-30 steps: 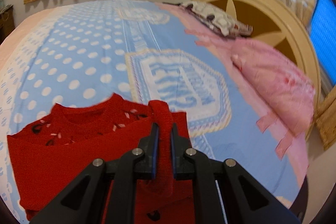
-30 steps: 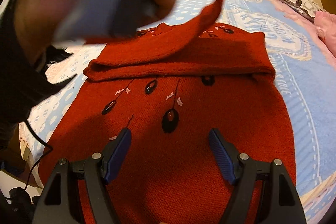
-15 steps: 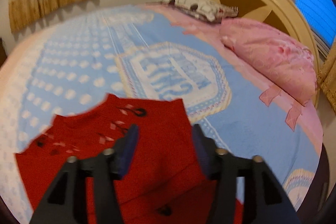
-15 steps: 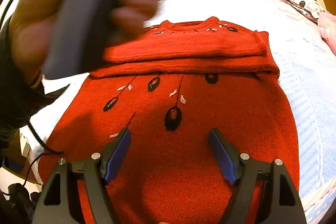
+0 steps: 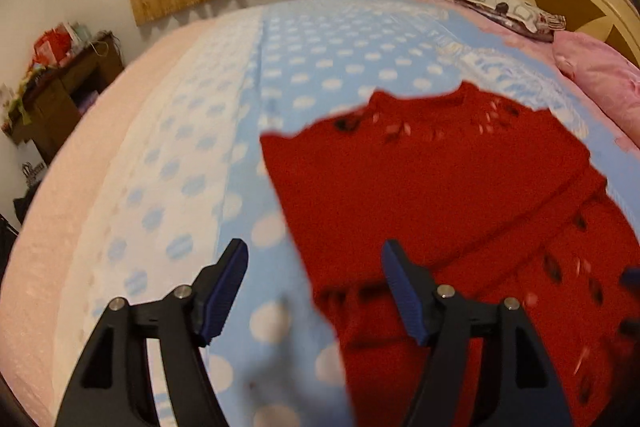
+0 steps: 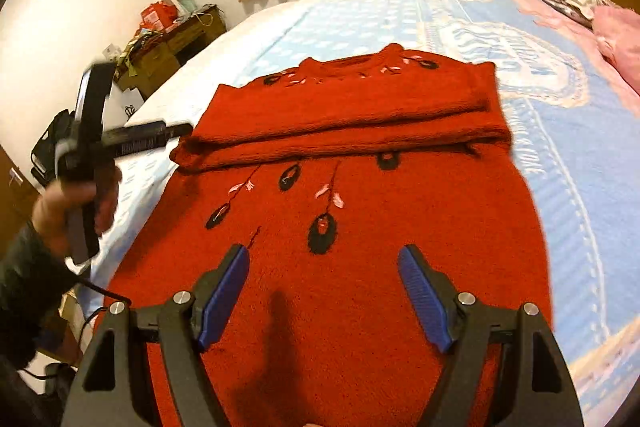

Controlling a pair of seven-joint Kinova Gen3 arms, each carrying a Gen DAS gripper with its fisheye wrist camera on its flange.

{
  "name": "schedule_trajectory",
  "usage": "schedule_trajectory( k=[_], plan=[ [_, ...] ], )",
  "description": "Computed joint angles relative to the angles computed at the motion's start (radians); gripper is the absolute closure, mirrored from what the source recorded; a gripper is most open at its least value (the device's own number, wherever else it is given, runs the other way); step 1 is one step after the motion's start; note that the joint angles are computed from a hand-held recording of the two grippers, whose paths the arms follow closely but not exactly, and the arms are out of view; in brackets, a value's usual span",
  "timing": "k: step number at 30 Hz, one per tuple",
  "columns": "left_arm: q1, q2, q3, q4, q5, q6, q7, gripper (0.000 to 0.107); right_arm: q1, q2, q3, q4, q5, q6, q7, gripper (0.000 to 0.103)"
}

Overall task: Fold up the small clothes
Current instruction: 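Grasp the sweater side edge with the right tool and fold it inward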

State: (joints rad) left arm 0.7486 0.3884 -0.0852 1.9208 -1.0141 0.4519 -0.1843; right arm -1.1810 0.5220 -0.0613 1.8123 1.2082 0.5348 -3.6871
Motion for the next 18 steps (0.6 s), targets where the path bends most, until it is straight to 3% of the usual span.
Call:
schedule_trajectory(
  k=[3, 6, 8, 12, 15, 18],
  plan=[
    [0.045, 0.038, -0.03, -0.013, -0.038, 0.013, 0.019, 0.027, 0.04, -0.025, -0.061, -0.022, -0.094, 0.105, 0.122, 0.025],
    [0.016, 0.104, 0.008, -0.071, -0.034, 0.082, -0.007, 0.02, 0.022, -0.059, -0.032, -0.057, -0.195, 0.227, 0.231, 0.025],
    [0.044, 0.114, -0.039, -0.056, -0.057, 0.087, 0.045, 0.006, 0.04, -0.1, -0.008, -0.056, -0.239, 0.26, 0.238, 0.025],
    [0.039, 0.058, -0.074, 0.048, -0.192, -0.056, 0.208, 0.006, 0.146, -0.132, -0.011, -0.04, -0.238, 0.229, 0.179, 0.026],
    [0.135, 0.025, -0.194, 0.109, -0.302, -0.158, 0.33, 0.006, 0.272, -0.069, -0.1, -0.114, -0.234, 0.289, 0.226, 0.036],
    [0.118, 0.025, -0.194, 0.133, -0.385, -0.184, 0.452, 0.006, 0.411, 0.002, -0.201, -0.191, -0.243, 0.262, 0.307, 0.042]
  ],
)
